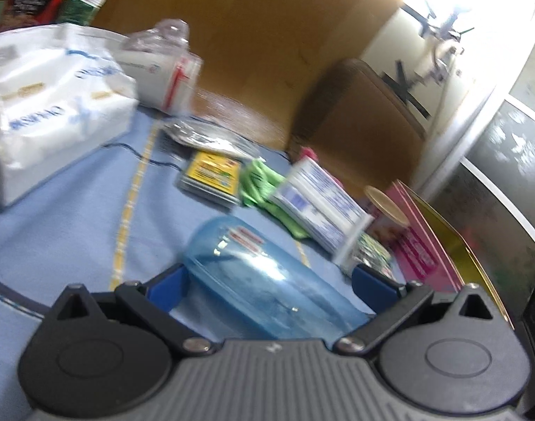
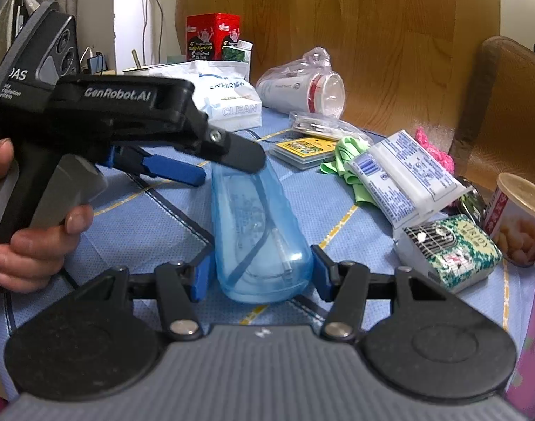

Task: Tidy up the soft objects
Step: 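Carry the blue case with the left gripper into the pink tin, then open the left gripper to release the blue case and withdraw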

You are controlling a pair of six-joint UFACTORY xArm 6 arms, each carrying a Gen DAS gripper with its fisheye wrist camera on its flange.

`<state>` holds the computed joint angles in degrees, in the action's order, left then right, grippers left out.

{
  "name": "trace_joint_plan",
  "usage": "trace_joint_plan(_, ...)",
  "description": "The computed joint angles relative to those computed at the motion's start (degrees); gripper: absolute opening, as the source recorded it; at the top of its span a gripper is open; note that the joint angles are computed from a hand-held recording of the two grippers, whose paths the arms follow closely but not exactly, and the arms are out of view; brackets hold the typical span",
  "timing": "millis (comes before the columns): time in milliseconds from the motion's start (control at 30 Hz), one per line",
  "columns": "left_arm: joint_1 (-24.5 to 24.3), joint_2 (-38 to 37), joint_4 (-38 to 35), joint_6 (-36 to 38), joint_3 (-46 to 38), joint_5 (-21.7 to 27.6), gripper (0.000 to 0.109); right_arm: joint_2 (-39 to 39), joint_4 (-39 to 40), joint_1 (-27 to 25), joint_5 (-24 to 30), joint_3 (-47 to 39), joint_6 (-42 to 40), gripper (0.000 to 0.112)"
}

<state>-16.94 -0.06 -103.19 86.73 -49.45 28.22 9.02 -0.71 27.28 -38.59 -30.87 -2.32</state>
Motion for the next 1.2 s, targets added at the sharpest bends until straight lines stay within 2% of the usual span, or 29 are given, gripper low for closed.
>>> trace_joint_plan(233, -5.24, -3.74, -4.93, 2.79, 3.57, -4.75, 0.101, -1.78, 0.43, 0.90, -4.11, 5.00, 1.30, 0.055)
trace_joint_plan(300, -6.51, -4.76, -3.20, 0.28, 4.35, -4.91, 0.098, -2.66, 0.09, 0.43, -5.44, 6.69, 3.00, 0.055)
trace_joint_plan(433, -9.03, -6.50, 0.00, -3.86, 4.43, -4.96, 0.097, -4.42, 5.13, 1.84, -9.11, 10.15, 1.56, 0.055)
trace_joint_plan(667, -15.23, -8.97, 0.43, -1.67, 0.19, -7.44, 0.097, -9.25, 13.08, 2.75, -18.44, 15.62, -2.51, 0.055)
trace_joint_plan(867, -21.93, -3.87, 5.29, -2.48, -7.74, -9.03, 0.097, -11.28, 20.76, 1.74, -26.66, 19.53, -5.64, 0.055)
trace_joint_plan(1200, -29.79, 9.68, 17.59, -12.71, -20.53, -10.94, 0.097, -9.96, 18.86, -9.65, -31.76, 23.74, 1.47, 0.055)
